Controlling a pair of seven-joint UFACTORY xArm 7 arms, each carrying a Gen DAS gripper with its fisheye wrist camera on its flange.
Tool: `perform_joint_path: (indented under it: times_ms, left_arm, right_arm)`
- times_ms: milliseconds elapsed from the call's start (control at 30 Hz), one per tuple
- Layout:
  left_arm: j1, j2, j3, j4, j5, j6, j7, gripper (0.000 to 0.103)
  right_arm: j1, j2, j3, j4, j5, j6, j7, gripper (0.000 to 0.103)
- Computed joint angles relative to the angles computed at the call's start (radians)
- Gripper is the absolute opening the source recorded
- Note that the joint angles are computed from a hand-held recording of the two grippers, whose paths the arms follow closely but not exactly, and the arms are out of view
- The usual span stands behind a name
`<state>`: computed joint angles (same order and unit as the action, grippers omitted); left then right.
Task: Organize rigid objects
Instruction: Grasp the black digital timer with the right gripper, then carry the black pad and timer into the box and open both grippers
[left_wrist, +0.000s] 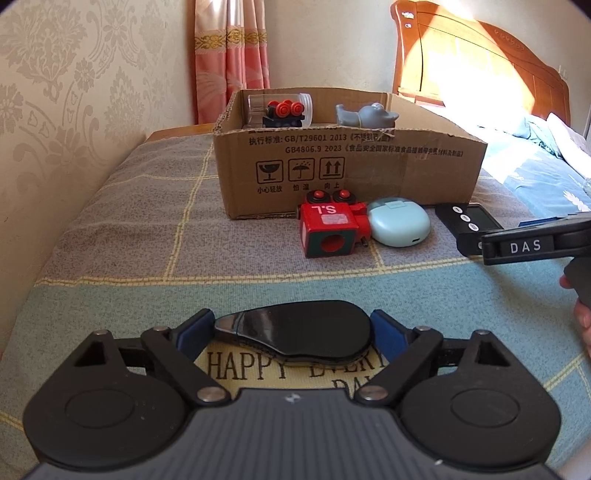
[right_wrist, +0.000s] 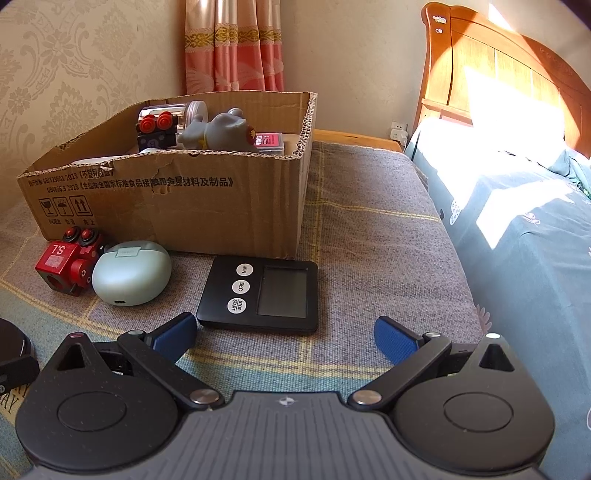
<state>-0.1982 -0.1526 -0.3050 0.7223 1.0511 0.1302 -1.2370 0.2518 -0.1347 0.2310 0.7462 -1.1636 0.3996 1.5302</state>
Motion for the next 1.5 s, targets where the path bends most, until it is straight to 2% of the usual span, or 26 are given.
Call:
perform_joint_path:
  times_ms: [167, 300, 433, 533, 633, 733, 1233, 1500]
  left_arm:
    - [0.008, 0.000, 0.008, 0.003, 0.005, 0.016, -0.021, 0.090]
    - [0.009, 0.000, 0.009, 0.004, 0.032, 0.016, -0.046, 0.090]
    - [0.004, -0.002, 0.014, 0.003, 0.033, 0.020, -0.050, 0.090]
    - [0.003, -0.010, 0.011, -0.002, 0.035, 0.028, -0.058, 0.090]
    - [0.005, -0.020, 0.004, -0.010, 0.040, 0.034, -0.075, 0.091]
    - [0.009, -0.027, -0.005, -0.014, 0.059, 0.048, -0.112, 0.093]
    - [-0.013, -0.019, 0.005, -0.002, 0.124, 0.075, -0.193, 0.093]
    - [-0.020, -0.008, 0.029, 0.002, 0.123, 0.042, -0.157, 0.091]
  right_arm:
    - [-0.001, 0.043, -0.012, 0.042, -0.005, -0.019, -0.027, 0.103]
    - [0.010, 0.083, -0.028, 0.082, -0.051, -0.013, 0.009, 0.103]
    - [0.032, 0.097, -0.040, 0.100, -0.041, 0.009, 0.005, 0.103]
    - [0.041, 0.085, -0.042, 0.089, -0.078, 0.006, 0.043, 0.095]
    - [0.046, 0.073, -0.039, 0.081, -0.090, 0.009, 0.055, 0.083]
    - [0.048, 0.066, -0.035, 0.077, -0.087, 0.016, 0.058, 0.077]
    - [0.038, 0.079, -0.046, 0.089, -0.075, -0.017, 0.007, 0.076]
    - [0.033, 0.064, -0.045, 0.074, -0.040, -0.034, -0.037, 0.076]
